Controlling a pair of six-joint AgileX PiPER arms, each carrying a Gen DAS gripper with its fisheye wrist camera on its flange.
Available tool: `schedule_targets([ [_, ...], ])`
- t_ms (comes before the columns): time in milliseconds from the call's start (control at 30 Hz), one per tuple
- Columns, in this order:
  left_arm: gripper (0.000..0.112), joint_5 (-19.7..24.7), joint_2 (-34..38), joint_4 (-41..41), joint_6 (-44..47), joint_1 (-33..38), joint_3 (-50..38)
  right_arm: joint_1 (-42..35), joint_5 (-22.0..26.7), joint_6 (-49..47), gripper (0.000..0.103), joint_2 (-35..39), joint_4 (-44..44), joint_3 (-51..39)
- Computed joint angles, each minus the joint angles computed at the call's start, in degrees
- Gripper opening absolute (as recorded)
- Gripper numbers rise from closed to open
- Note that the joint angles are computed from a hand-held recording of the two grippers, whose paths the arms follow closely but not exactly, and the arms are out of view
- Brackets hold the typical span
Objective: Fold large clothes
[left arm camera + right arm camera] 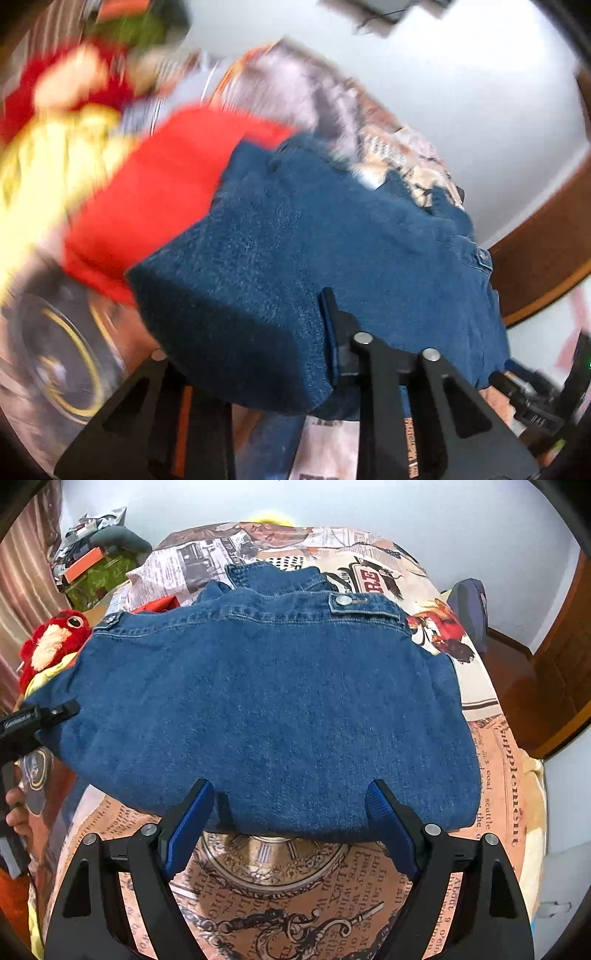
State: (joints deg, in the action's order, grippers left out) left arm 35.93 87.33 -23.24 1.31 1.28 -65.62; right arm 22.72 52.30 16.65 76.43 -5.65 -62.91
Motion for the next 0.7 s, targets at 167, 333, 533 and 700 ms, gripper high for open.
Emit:
schedule_targets([
  [167,0.017,1.2,-4.7,2.4,-3.1,-2.0,-6.4,2.9,1.2,0.4,0.082,2.6,0.2,-4.9],
  [333,0.01,4.6,-5.7,-2.7,0.4,1.5,-14.5,5.7,4.0,-0.9,0.082,10.6,4.8,-13.1],
  [533,0.01,4.4,-7.5,2.1,1.3,1.2,-13.6,10.3,0.5,-3.6,0.083,16.9,11.7,-14.2],
  [700,0.009,5.3,-6.6,8.7,-2.7,-1.7,-13.6,11.0,1.4,-5.4,0.086,18.1,11.4,-14.4],
])
